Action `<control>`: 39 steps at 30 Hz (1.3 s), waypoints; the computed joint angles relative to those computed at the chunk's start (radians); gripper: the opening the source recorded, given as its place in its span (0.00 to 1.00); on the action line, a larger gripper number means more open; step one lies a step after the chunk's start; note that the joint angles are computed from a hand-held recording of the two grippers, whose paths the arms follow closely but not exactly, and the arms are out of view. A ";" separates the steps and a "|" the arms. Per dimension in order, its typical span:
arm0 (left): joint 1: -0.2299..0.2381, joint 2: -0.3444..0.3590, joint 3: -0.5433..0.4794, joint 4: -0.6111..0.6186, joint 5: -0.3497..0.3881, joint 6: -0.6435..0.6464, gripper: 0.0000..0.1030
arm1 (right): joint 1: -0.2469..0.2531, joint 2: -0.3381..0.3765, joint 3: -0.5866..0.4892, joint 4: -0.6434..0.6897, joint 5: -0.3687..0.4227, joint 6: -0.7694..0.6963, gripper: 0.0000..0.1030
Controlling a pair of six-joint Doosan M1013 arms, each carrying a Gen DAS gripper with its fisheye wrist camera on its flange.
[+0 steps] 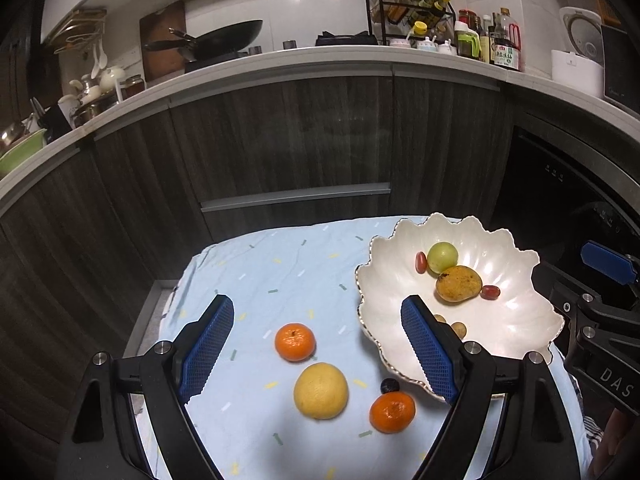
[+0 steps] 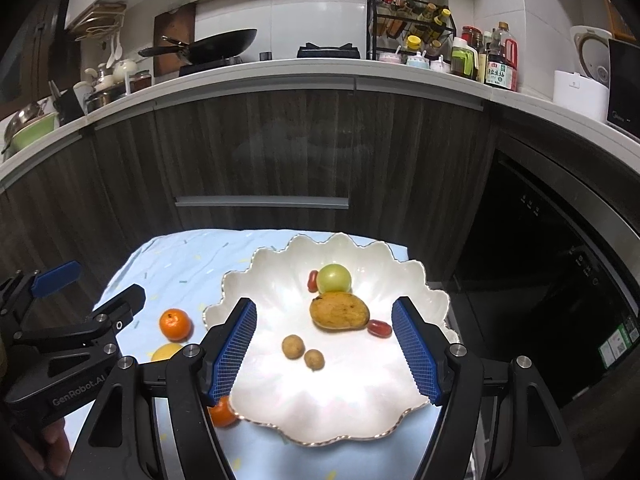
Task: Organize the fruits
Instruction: 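Withdraw both open grippers from the bowl back over the cloth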
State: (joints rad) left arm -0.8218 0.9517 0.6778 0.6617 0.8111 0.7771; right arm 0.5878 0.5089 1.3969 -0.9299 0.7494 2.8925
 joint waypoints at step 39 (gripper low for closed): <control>0.005 -0.145 0.268 0.156 -0.065 -0.212 0.83 | 0.060 0.006 -0.010 0.018 0.013 -0.018 0.69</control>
State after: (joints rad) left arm -0.8164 0.8065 0.9462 0.8180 0.7464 0.5648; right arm 0.6477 0.5144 1.3868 -0.9119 0.7624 2.8740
